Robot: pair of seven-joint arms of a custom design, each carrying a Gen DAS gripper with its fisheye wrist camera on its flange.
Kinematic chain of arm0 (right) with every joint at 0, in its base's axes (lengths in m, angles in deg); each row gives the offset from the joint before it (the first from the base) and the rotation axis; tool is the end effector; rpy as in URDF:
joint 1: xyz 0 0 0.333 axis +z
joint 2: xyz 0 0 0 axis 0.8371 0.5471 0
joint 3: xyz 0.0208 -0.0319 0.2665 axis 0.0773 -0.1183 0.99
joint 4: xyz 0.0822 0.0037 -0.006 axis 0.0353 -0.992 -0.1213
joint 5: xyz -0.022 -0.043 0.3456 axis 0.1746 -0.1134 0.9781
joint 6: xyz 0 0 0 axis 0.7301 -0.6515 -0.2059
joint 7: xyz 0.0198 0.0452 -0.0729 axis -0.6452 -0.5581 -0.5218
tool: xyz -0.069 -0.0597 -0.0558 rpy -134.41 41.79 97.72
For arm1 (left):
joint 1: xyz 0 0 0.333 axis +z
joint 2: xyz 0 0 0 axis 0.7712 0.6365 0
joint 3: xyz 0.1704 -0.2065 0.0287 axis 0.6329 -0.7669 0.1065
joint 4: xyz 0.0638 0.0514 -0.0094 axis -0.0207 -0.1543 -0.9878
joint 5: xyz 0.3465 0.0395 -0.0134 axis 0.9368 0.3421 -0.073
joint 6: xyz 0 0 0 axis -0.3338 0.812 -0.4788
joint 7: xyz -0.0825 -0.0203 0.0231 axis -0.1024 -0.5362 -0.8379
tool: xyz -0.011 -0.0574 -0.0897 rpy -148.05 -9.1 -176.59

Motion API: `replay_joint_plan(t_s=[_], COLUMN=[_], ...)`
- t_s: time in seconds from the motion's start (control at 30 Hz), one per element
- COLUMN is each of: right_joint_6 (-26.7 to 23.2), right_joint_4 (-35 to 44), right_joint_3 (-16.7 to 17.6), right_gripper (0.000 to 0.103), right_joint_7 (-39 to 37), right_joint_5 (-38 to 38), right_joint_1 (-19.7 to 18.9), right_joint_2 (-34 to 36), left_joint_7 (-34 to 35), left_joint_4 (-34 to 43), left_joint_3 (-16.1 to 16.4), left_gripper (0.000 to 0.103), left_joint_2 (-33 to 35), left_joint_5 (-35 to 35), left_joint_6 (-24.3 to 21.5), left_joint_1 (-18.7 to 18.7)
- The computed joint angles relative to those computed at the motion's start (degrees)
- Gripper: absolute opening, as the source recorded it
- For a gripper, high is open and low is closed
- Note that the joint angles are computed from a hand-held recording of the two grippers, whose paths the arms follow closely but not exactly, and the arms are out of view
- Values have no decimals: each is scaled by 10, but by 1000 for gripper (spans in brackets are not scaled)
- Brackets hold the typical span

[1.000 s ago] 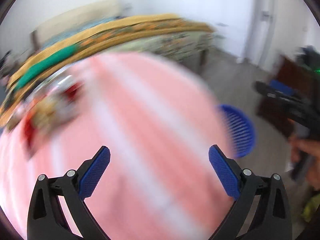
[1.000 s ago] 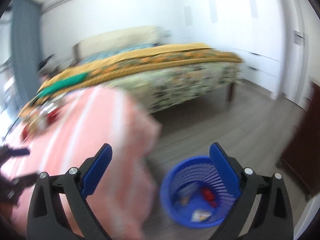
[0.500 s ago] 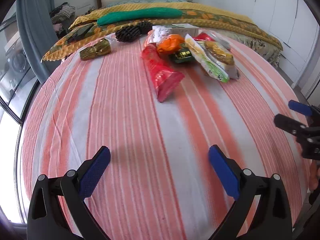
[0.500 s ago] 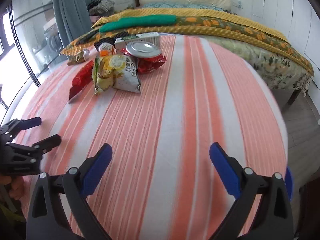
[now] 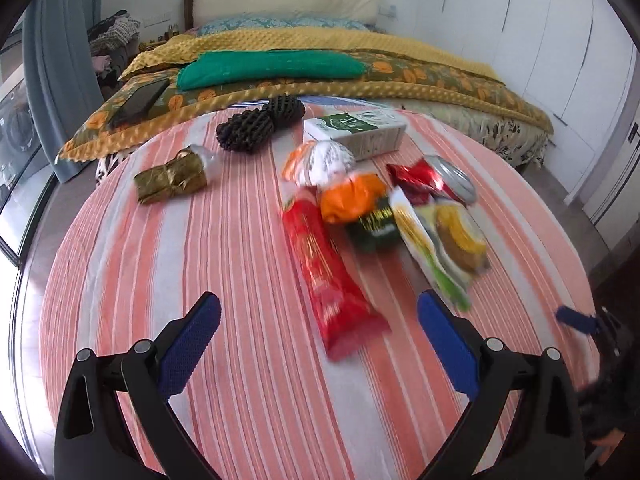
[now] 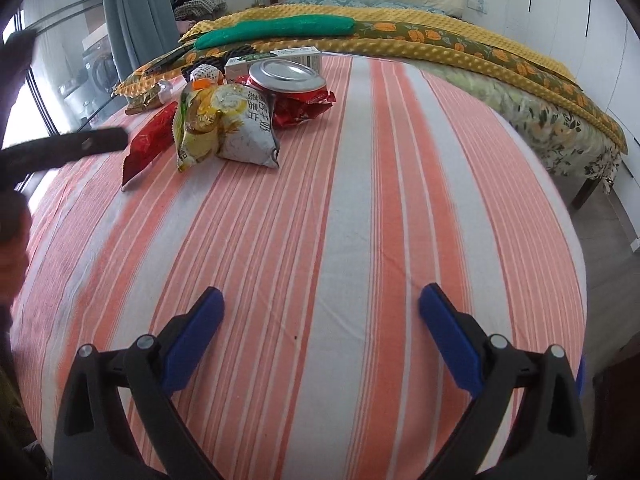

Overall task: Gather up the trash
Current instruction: 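Move both open tools back over the striped sheet toward the trash, then grasp the red snack stick with the left tool while the right grasps the yellow chip bag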

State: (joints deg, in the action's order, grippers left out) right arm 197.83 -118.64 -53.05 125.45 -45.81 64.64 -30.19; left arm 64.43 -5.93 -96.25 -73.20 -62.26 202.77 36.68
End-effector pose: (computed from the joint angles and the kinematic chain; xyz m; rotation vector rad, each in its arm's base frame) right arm 0.4457 0.1173 0.5952 -1.8427 1.7342 -0.5364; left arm 0.5454 -0.2511 0.6493 -1.6527 2.1133 -0.7872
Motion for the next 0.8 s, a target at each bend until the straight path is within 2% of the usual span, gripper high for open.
replay_joint_plan(t_s=[0.03, 0.1, 0.13, 0.17, 0.2, 0.27, 0.37, 0.43, 0.53, 0.63, 0.73, 0.77, 0.8], right_joint_6=[0, 1, 2, 3, 4, 8, 16, 17, 14, 8, -14, -23, -33], right_joint_4=[0, -1, -2, -2, -3, -6, -12, -9, 31, 115, 210, 245, 270], right_joint_3=[0, -1, -2, -3, -5, -10, -18, -31, -70, -69, -59, -57, -54], right_gripper=[96, 96, 96, 96, 96, 97, 96, 96, 96, 96, 96, 96, 96], right_joint_7=[0, 0, -1, -2, -5, -12, -25, -48, -130, -163, -161, -160, -158], right_joint_5=[0, 1, 4, 6, 10, 22, 46, 77, 193, 240, 248, 259, 264], right_joint_1=[0, 1, 2, 2, 4, 7, 12, 23, 68, 73, 63, 60, 57], right_joint_2=[0, -1, -2, -2, -3, -4, -9, -8, 18, 83, 162, 192, 212], left_joint_7=[10, 20, 25, 35, 44, 58, 59, 65, 70, 64, 52, 48, 40], left_joint_4=[42, 116, 141, 149, 153, 116, 44, -15, -109, -179, -230, -241, -251], left_joint_3=[-1, 1, 1, 0, -1, -5, -2, -2, 1, 4, 3, 2, 1], left_gripper=[94, 75, 70, 58, 43, 28, 18, 18, 18, 18, 21, 31, 53], left_joint_2=[32, 82, 100, 107, 111, 88, 34, -13, -88, -143, -182, -190, -197], left_joint_5=[-2, 2, 1, -6, -13, -36, -35, -44, -64, -76, -71, -65, -55], left_joint_6=[-20, -64, -78, -81, -83, -64, -43, -29, -11, 5, 25, 32, 39], left_joint_1=[-1, -7, -8, -7, -4, 7, 10, 16, 22, 19, 10, 8, 6])
